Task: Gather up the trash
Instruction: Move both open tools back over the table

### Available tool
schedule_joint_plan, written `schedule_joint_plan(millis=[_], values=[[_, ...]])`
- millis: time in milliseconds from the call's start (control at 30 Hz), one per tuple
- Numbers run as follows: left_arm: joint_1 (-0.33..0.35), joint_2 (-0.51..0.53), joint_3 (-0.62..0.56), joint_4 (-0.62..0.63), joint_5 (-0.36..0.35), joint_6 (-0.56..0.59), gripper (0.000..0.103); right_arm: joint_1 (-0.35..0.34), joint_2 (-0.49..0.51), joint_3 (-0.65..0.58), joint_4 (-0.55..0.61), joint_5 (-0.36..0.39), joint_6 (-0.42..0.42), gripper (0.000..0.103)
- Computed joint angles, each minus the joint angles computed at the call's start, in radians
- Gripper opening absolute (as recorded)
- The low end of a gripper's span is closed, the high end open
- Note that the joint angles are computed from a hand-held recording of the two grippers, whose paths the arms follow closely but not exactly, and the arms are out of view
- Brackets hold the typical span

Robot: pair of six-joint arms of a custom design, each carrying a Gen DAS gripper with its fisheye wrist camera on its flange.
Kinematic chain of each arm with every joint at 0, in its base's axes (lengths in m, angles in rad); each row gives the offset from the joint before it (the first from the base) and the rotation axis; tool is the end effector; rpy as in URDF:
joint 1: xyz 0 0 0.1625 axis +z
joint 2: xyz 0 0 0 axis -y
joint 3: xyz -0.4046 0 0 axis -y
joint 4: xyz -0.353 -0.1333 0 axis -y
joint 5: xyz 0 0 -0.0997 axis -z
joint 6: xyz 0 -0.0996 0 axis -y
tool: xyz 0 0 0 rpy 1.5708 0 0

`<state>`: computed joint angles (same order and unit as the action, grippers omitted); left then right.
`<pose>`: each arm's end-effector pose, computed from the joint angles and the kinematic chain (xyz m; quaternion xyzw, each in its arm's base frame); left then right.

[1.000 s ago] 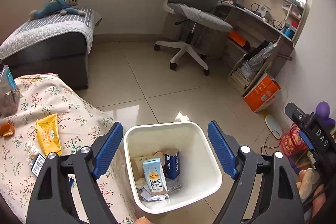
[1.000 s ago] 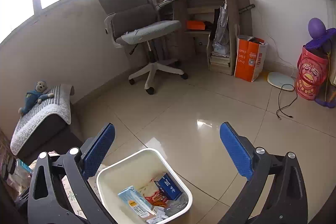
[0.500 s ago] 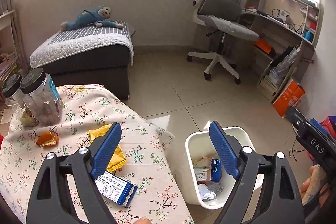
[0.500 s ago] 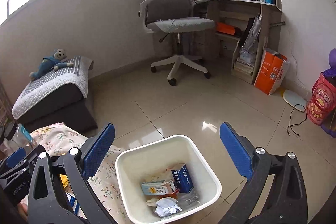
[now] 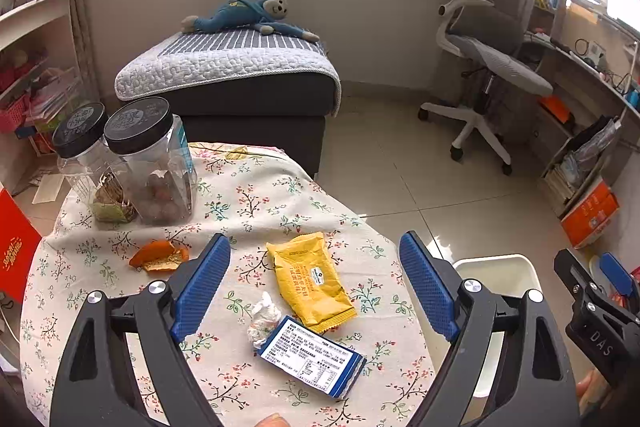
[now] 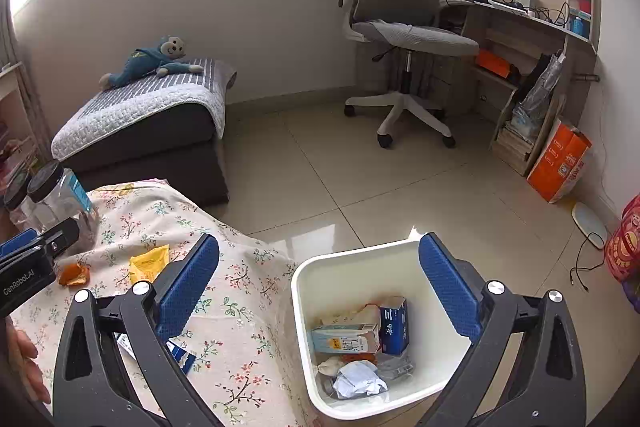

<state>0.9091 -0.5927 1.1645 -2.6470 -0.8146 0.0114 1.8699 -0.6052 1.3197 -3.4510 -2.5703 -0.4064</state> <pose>-0.3047 -0.7194 0.1822 0.2102 0.8799 -0.3340 0.2647 0.2501 -0.6430 0.2318 0.0056 -0.7788 0.4609 0.4254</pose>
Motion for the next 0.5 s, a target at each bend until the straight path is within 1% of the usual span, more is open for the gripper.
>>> schedule_joint_plan(millis=[100, 167, 300, 367, 500], values=[[0.025, -0.001, -0.023, 0.032, 0.035, -0.003, 0.084, 0.004, 0.019, -0.019, 0.062, 0.022, 0.021, 0.096], [0.046, 0.001, -0.054, 0.084, 0.06, -0.009, 0.084, 0.005, 0.032, -0.031, 0.11, 0.034, 0.035, 0.096], [0.102, 0.017, -0.169, 0.288, 0.086, -0.068, 0.084, 0.005, 0.053, -0.058, 0.232, 0.054, 0.055, 0.096], [0.13, 0.026, -0.214, 0.357, 0.112, -0.085, 0.084, 0.005, 0.064, -0.073, 0.283, 0.061, 0.053, 0.096], [0.183, 0.057, -0.326, 0.553, 0.127, -0.112, 0.084, -0.008, 0.054, -0.077, 0.421, 0.113, 0.103, 0.096]])
